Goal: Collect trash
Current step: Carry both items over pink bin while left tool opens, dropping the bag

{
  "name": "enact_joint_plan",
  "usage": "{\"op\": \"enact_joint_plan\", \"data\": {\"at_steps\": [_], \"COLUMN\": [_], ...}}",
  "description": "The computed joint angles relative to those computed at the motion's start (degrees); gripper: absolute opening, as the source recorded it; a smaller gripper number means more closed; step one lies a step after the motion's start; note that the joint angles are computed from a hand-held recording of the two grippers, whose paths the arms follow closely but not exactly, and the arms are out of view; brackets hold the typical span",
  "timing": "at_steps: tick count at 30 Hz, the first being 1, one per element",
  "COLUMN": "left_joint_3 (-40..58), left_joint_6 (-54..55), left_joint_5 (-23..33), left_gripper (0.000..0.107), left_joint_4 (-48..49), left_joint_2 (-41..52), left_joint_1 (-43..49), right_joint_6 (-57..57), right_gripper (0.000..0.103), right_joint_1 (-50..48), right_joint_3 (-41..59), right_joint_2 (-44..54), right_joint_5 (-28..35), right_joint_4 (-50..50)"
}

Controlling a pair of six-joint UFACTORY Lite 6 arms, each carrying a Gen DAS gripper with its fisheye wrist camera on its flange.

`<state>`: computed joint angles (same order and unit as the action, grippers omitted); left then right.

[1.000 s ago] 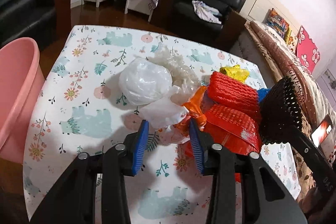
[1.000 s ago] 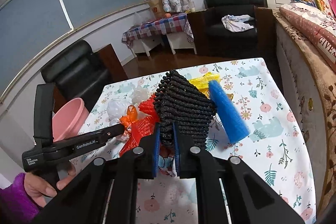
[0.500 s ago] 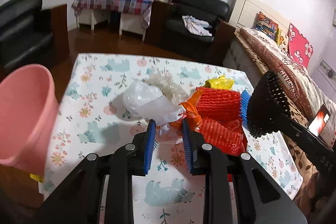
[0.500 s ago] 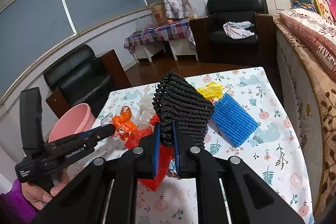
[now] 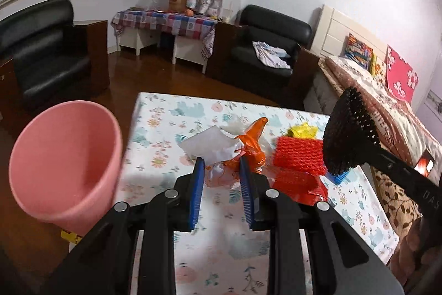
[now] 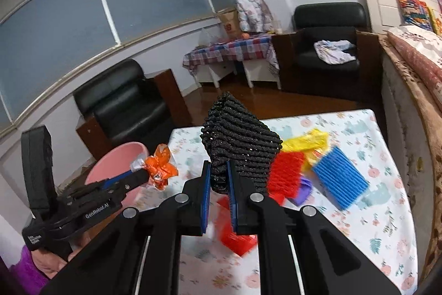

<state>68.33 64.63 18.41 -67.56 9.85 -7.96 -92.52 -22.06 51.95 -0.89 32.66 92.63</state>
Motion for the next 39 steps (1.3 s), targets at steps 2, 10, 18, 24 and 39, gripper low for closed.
{"op": "enact_joint_plan", "data": {"at_steps": [2,10,18,24,39], "left_joint_3": [-0.5,-1.6,0.2,3.8,11.9], "left_joint_6": [1.2,4.0,2.4,-0.2,-0.3], "left_joint_5": [0.6,1.5,1.4,3.0,6.3], "left_gripper": [0.025,0.025,0.025,0.025,0.028], "left_joint_4": [-1.2,-2.9,0.6,4.8,7.6], "left_joint_2": [-1.0,-3.6,-1.0,4.0,12.2], "left_joint_1": [1.9,11.5,20.6,25.5,28.3], "right_joint_6": [2.4,9.5,16.9,27.8,42.8], "right_gripper": [0.011,0.011,0.011,0.011,0.032], "right_joint_1": [2.1,16.0,30.1,36.2,37.9], "right_joint_3": [1.5,10.3,24.0,38.2,58.1], "right_joint_2": [0.1,5.3,17.6,30.8,49.6], "right_joint_5": [0.4,-1.1,-5.4,-5.2,-4.6], "right_joint_4": [-1.1,-3.6,-7.1,-14.6,-26.6]}}
